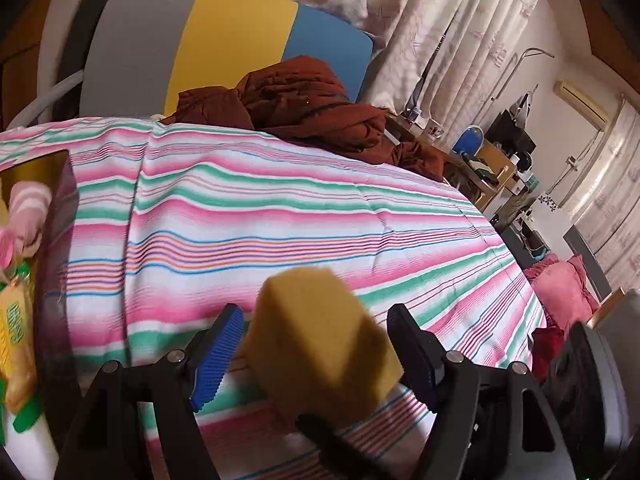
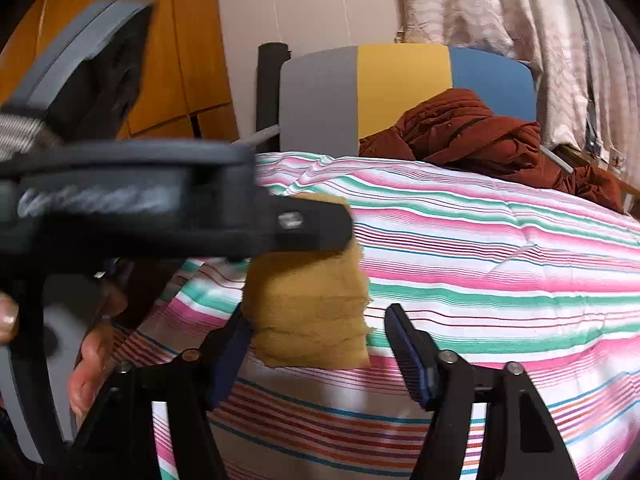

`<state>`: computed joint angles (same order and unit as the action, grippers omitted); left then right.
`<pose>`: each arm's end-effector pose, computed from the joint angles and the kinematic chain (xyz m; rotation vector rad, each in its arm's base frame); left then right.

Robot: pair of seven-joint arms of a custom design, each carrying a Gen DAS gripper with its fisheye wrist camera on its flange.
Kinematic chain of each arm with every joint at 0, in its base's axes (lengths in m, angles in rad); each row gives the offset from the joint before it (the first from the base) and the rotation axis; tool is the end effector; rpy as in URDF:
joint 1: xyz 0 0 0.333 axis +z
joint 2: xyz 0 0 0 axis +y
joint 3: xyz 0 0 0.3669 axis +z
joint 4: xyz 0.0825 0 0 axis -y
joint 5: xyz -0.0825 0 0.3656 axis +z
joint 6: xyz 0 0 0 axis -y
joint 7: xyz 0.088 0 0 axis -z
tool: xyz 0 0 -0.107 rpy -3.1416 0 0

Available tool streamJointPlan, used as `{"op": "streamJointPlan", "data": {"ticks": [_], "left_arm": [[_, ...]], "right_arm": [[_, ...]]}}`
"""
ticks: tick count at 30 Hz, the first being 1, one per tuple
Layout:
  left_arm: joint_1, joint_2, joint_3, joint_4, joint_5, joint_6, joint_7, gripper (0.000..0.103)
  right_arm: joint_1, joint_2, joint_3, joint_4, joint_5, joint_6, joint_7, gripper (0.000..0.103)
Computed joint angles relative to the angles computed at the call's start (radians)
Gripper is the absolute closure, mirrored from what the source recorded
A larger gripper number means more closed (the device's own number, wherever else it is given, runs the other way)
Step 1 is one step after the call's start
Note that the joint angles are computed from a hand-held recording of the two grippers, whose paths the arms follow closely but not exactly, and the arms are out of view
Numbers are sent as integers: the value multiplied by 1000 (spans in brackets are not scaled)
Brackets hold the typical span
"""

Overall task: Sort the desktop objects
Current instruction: 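Hold the sponge block with both tools and carry it toward the gold tray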

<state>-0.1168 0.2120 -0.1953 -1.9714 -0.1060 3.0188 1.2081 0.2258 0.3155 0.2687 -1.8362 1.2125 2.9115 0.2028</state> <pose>0.6164 -0.1794 0.5268 -2.0239 1.7017 -1.1166 0.6146 0.2431 0.4761 -2.0066 0.9182 -0.3775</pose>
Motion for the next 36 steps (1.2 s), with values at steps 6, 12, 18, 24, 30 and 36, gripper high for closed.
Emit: {"op": "streamJointPlan", "data": {"ticks": [6, 12, 18, 24, 30, 36], "left_arm": [[-21, 16, 27, 5, 41, 2, -37, 39], [-46, 1, 58, -24, 99, 36, -79, 41], [-114, -28, 145, -51, 225, 61, -205, 43], [-174, -73, 234, -72, 460, 72, -410, 43], [-166, -128, 260, -91, 671, 59, -611, 43], [-103, -203, 240, -116, 863, 13, -790, 43]], "right_arm": [[13, 4, 20, -4, 2, 60, -69, 48], [24, 4, 30, -19, -42, 112, -53, 50], [5, -5, 63, -31, -83, 131, -6, 51], [-5, -32, 87, -37, -76, 131, -4, 51], [17, -61, 71, -35, -47, 99, -24, 51], [64, -74, 49, -2, -31, 49, -50, 51]]}}
